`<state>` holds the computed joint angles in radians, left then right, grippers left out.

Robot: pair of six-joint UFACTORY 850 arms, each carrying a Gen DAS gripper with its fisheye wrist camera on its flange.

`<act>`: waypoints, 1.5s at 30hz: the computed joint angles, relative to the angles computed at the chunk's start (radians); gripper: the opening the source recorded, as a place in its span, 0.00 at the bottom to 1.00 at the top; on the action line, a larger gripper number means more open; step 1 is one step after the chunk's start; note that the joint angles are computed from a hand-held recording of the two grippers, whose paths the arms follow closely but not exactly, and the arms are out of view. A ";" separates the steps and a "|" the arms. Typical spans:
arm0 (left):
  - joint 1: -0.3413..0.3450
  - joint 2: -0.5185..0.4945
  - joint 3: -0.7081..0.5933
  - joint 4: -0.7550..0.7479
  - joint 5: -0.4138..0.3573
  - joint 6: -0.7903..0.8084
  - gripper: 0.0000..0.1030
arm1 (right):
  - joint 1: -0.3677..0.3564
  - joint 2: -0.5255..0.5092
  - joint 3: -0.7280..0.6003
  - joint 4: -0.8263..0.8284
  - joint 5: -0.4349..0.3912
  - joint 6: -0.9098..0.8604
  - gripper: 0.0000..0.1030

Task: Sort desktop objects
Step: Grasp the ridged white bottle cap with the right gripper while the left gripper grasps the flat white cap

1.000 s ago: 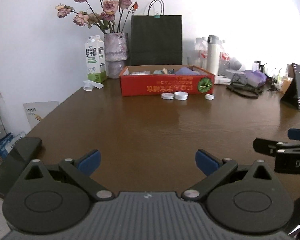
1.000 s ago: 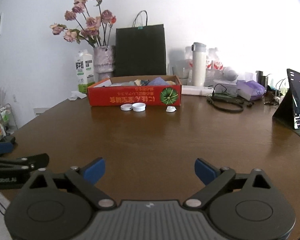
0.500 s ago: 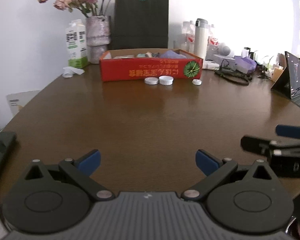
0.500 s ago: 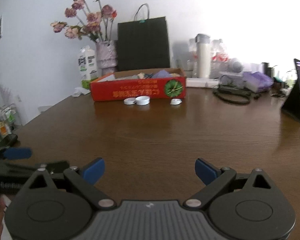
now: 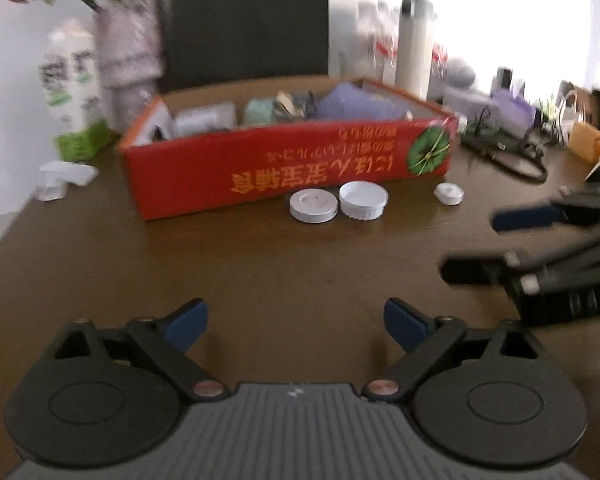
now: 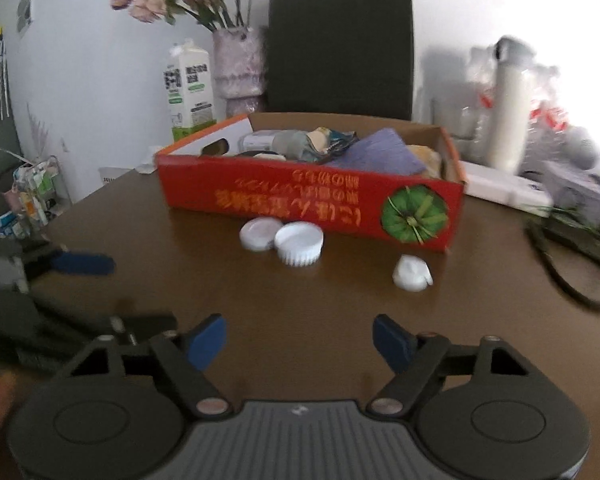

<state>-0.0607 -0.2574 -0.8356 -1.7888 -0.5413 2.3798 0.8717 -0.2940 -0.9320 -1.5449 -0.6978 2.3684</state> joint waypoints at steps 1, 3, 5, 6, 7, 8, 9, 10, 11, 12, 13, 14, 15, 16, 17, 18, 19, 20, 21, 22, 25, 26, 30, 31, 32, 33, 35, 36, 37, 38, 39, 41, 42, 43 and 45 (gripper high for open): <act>-0.011 -0.030 -0.033 0.018 0.010 -0.022 0.93 | -0.037 -0.006 -0.010 -0.027 0.040 -0.003 0.75; -0.020 -0.070 -0.077 0.008 0.009 -0.028 0.93 | -0.098 -0.027 -0.039 -0.069 0.112 -0.012 0.75; -0.020 -0.099 -0.114 0.051 -0.011 -0.078 0.93 | -0.137 -0.051 -0.065 -0.119 0.161 0.002 0.73; -0.020 -0.114 -0.132 0.066 -0.025 -0.098 0.93 | -0.155 -0.071 -0.087 -0.119 0.181 -0.012 0.71; -0.023 -0.126 -0.147 0.076 -0.029 -0.110 0.93 | -0.167 -0.089 -0.107 -0.106 0.187 -0.031 0.67; -0.027 -0.135 -0.159 0.083 -0.029 -0.114 0.93 | -0.179 -0.104 -0.123 -0.100 0.196 -0.042 0.63; -0.031 -0.142 -0.168 0.086 -0.030 -0.114 0.93 | -0.183 -0.114 -0.131 -0.118 0.187 -0.036 0.59; -0.036 -0.146 -0.175 0.090 -0.029 -0.119 0.93 | -0.187 -0.120 -0.135 -0.129 0.187 -0.034 0.52; -0.041 -0.152 -0.183 0.094 -0.031 -0.125 0.93 | -0.191 -0.119 -0.133 -0.147 0.190 -0.021 0.48; -0.046 -0.159 -0.193 0.099 -0.034 -0.134 0.91 | -0.195 -0.114 -0.126 -0.169 0.194 0.002 0.38; -0.053 -0.166 -0.203 0.097 -0.034 -0.139 0.88 | -0.198 -0.103 -0.111 -0.196 0.198 0.038 0.38; -0.061 -0.173 -0.213 0.093 -0.029 -0.144 0.85 | -0.201 -0.091 -0.096 -0.215 0.198 0.068 0.38; -0.071 -0.179 -0.223 0.088 -0.022 -0.150 0.80 | -0.197 -0.077 -0.077 -0.222 0.182 0.091 0.38; -0.081 -0.183 -0.231 0.082 -0.015 -0.148 0.76 | -0.193 -0.065 -0.062 -0.225 0.165 0.106 0.38; -0.089 -0.185 -0.233 0.066 -0.011 -0.141 0.73 | -0.187 -0.049 -0.044 -0.222 0.143 0.122 0.38; -0.096 -0.188 -0.235 0.048 -0.010 -0.137 0.63 | -0.180 -0.028 -0.021 -0.227 0.123 0.147 0.38; -0.101 -0.187 -0.234 0.031 -0.010 -0.129 0.47 | -0.171 -0.005 0.005 -0.238 0.103 0.180 0.38; -0.106 -0.184 -0.229 0.019 -0.007 -0.121 0.39 | -0.161 0.012 0.022 -0.239 0.086 0.199 0.38; -0.106 -0.178 -0.221 0.012 -0.013 -0.112 0.39 | -0.146 0.032 0.042 -0.234 0.063 0.211 0.38; -0.103 -0.169 -0.204 0.004 -0.025 -0.097 0.39 | -0.129 0.046 0.056 -0.218 0.042 0.213 0.38; -0.092 -0.112 -0.123 -0.050 -0.031 -0.029 0.38 | -0.065 0.075 0.081 -0.161 -0.013 0.207 0.38; -0.087 -0.083 -0.092 -0.053 -0.023 -0.030 0.38 | -0.038 0.079 0.085 -0.135 -0.035 0.204 0.38; -0.037 0.076 0.086 -0.201 -0.059 0.119 0.39 | 0.085 0.043 0.047 0.047 -0.166 0.095 0.38; -0.018 0.120 0.131 -0.236 -0.076 0.150 0.39 | 0.110 0.033 0.038 0.071 -0.194 0.086 0.38; 0.001 0.159 0.169 -0.245 -0.091 0.159 0.39 | 0.138 0.025 0.033 0.090 -0.220 0.097 0.38; 0.023 0.195 0.205 -0.250 -0.109 0.158 0.39 | 0.163 0.016 0.025 0.112 -0.242 0.100 0.38; 0.064 0.267 0.272 -0.234 -0.129 0.138 0.39 | 0.210 -0.009 0.001 0.170 -0.291 0.088 0.38; 0.083 0.303 0.304 -0.233 -0.130 0.129 0.39 | 0.236 -0.023 -0.011 0.194 -0.313 0.090 0.38; 0.107 0.339 0.338 -0.220 -0.141 0.119 0.39 | 0.257 -0.030 -0.016 0.207 -0.323 0.103 0.38; 0.128 0.367 0.364 -0.209 -0.152 0.114 0.39 | 0.277 -0.037 -0.022 0.218 -0.329 0.118 0.37; 0.150 0.402 0.396 -0.208 -0.161 0.125 0.39 | 0.299 -0.043 -0.027 0.228 -0.342 0.129 0.37; 0.188 0.452 0.442 -0.198 -0.180 0.148 0.39 | 0.342 -0.060 -0.047 0.260 -0.379 0.125 0.38; 0.208 0.482 0.469 -0.197 -0.187 0.161 0.39 | 0.364 -0.069 -0.059 0.280 -0.400 0.119 0.37; 0.228 0.509 0.492 -0.185 -0.192 0.163 0.39 | 0.383 -0.075 -0.069 0.296 -0.419 0.117 0.38; 0.271 0.558 0.531 -0.137 -0.216 0.141 0.39 | 0.418 -0.086 -0.088 0.318 -0.453 0.117 0.38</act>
<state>0.2107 0.3006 -0.3046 -1.9262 -0.7572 2.5209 1.2901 -0.3796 -1.0204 -1.2269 -1.1505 2.4853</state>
